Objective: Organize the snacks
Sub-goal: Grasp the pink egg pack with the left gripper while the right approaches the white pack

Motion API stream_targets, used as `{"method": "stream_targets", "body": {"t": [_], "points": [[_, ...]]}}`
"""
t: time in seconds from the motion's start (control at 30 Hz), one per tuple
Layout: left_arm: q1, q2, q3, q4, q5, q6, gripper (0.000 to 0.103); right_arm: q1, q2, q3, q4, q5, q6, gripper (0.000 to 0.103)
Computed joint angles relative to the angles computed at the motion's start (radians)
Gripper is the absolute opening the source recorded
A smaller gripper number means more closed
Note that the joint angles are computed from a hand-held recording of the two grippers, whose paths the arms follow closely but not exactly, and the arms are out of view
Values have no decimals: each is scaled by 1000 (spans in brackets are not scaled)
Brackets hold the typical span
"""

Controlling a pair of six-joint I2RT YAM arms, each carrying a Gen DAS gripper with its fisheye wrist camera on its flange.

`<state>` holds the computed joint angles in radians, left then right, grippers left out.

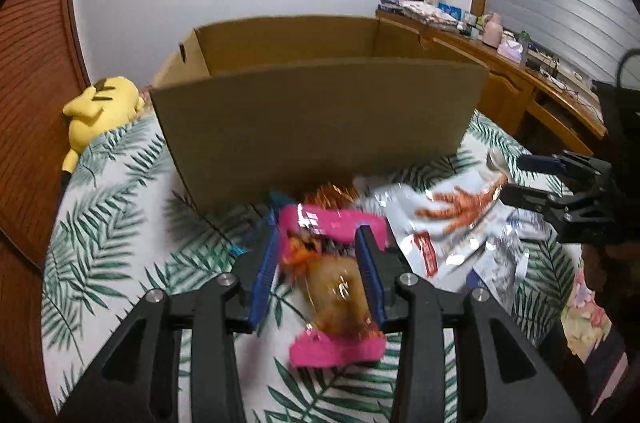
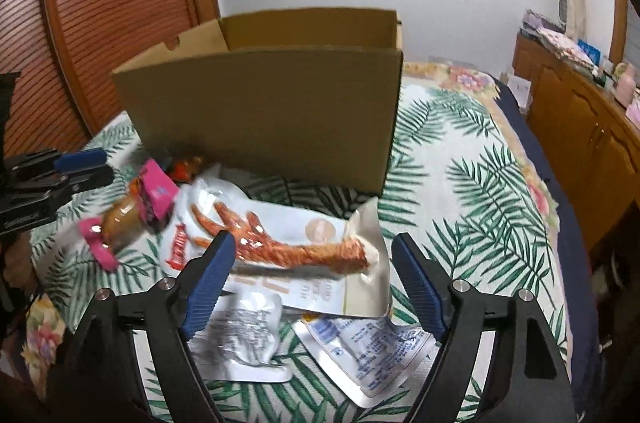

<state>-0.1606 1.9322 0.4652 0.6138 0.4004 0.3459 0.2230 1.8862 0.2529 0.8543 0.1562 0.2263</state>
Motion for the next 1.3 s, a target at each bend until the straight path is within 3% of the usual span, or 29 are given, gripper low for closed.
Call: {"method": "stream_targets", "body": {"t": [0.67,0.87,1.13,1.3], "points": [[-48,61,22,-46,-64,2,44,-85,172,76,87,-103,-13,88],[-67,52,23,-58,-72,-8,44,-111,185,72,111,-147,-14,88],[-121,130,74,-62,-193,-20,45,-115,189,66,125,-160,-11,88],[-104,152,88,-58,-170,-22,49,-111,190,63,129,-154,-11,88]]}}
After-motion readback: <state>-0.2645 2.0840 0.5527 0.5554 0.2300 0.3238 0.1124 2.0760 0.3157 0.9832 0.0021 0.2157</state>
